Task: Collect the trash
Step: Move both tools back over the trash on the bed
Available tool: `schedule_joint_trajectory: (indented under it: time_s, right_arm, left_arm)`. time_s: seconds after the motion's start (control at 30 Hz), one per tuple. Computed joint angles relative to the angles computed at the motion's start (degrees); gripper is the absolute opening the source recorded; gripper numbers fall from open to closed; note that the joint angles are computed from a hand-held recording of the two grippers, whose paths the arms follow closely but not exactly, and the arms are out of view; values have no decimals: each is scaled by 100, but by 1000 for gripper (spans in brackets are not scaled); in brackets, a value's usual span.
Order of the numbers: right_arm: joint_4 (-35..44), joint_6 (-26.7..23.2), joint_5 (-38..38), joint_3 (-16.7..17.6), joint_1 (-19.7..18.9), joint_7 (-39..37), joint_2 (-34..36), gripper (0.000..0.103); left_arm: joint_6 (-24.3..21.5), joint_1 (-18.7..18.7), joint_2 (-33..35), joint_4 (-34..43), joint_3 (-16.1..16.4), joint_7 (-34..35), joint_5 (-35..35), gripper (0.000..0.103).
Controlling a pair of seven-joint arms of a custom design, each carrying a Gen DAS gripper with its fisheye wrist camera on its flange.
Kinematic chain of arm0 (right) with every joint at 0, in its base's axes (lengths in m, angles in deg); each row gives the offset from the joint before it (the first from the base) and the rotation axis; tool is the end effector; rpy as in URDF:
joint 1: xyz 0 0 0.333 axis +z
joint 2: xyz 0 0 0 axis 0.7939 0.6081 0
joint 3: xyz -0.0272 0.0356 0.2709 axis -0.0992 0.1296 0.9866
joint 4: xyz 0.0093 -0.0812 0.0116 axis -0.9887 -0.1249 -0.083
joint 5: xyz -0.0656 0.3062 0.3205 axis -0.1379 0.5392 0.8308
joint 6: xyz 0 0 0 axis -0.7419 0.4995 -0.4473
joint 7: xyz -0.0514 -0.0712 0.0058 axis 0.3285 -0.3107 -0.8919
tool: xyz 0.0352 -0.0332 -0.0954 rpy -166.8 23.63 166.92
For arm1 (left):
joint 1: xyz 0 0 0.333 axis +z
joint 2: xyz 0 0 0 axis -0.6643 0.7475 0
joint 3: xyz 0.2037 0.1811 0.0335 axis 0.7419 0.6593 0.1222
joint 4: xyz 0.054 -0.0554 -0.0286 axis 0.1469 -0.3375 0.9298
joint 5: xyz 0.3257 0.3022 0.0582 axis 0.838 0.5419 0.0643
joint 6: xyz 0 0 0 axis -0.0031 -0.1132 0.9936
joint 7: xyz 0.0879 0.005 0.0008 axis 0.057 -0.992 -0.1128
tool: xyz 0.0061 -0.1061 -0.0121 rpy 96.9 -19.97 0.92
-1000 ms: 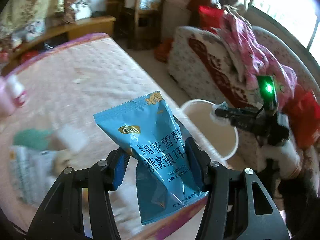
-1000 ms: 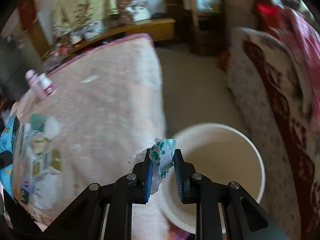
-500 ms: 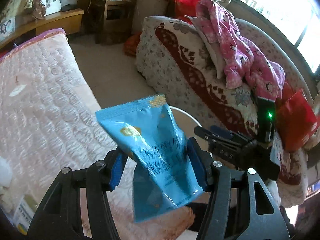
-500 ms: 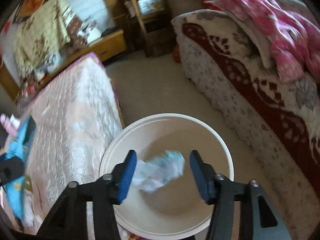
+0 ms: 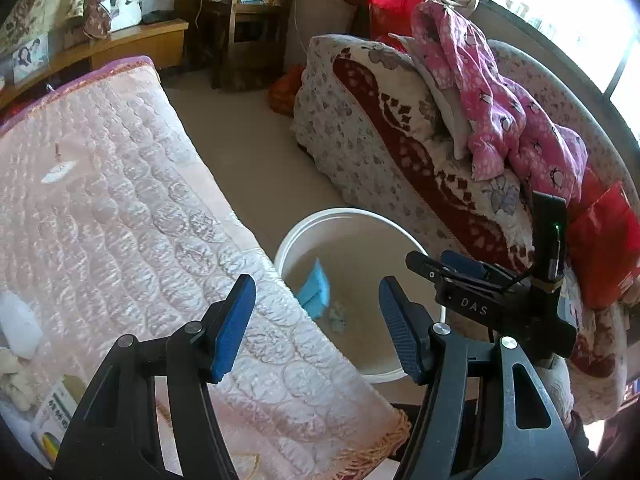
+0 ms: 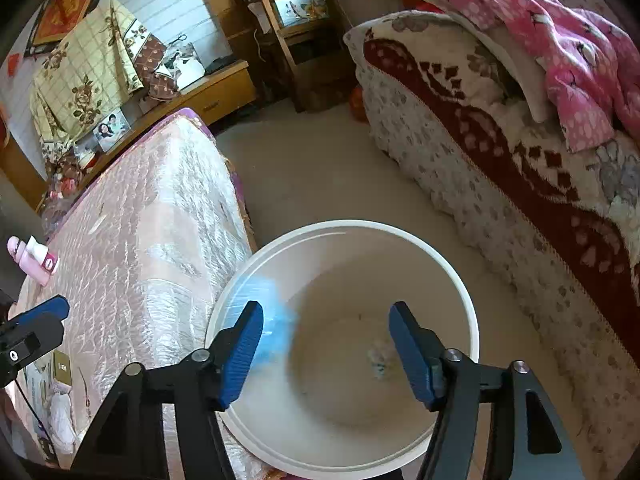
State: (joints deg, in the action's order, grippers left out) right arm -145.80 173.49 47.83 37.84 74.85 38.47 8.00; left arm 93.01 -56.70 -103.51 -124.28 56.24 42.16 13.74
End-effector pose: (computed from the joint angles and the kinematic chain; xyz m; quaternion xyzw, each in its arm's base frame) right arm 0.5538 0.3123 0.4356 -0.7154 0.6222 -0.0967 0.3027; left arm 0.4878 -0.2674 0.4922 -0.6689 0.6610 -0.3172 0.1226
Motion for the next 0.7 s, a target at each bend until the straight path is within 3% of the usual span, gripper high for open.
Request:
schedule_joint_trajectory:
  time_s: [0.23, 0.7]
  right_arm:
    - [107, -95, -279, 71, 81, 57, 14, 65]
    - [343, -70, -688, 354, 532, 23, -54, 69]
  left_arm:
    - [-263, 289, -555, -318, -274, -593, 714, 63]
    - [-916, 441, -2653, -1733, -189, -1192, 1076, 63]
